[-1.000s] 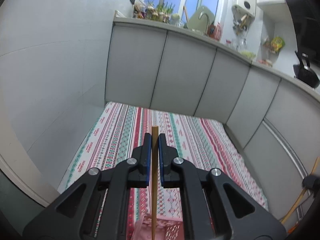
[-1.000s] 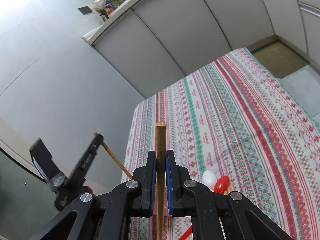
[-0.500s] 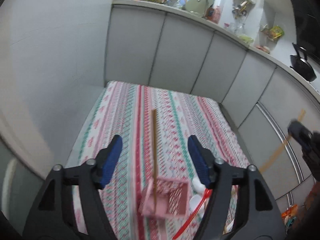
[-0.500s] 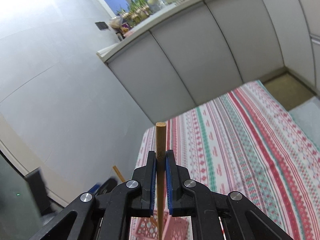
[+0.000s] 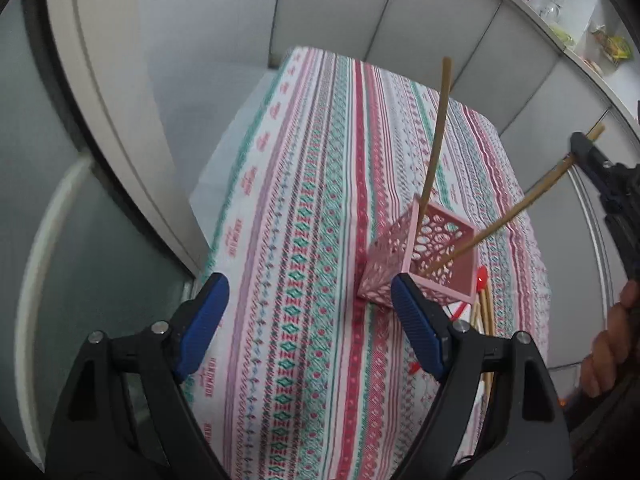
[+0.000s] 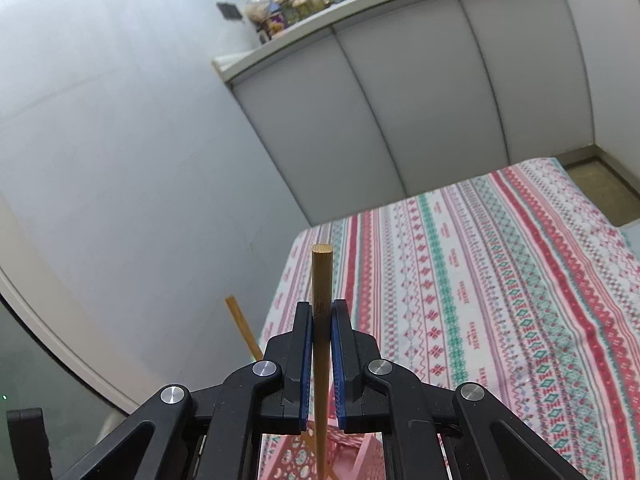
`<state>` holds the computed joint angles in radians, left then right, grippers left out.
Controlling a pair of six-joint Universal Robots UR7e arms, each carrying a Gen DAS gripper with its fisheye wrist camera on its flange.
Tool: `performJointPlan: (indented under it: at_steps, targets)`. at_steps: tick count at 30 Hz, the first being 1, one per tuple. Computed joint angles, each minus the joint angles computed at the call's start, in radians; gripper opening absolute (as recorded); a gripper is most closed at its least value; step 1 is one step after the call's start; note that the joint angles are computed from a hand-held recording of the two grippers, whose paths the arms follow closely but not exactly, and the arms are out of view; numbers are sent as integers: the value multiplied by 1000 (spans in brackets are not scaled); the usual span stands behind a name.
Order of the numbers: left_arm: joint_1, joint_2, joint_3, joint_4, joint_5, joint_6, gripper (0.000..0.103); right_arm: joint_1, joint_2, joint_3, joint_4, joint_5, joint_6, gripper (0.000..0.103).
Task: Organize utensils
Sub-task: 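Lower the right gripper's chopstick into the pink basket and open it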
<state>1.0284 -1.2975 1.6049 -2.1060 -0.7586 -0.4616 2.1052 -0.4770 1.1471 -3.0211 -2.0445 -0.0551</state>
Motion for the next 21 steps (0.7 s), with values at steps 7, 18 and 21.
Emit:
performJointPlan:
  at_steps: [7, 18, 21]
  targets:
    - [7, 3, -1, -16, -9, 13, 83, 3, 53, -50, 9, -22, -56, 8]
    - [10, 7, 3, 0, -22, 21, 83, 11, 57, -64, -33, -79, -62, 8]
    - [8, 7, 3, -4, -26, 23, 83, 26, 74, -93, -30, -120, -128, 8]
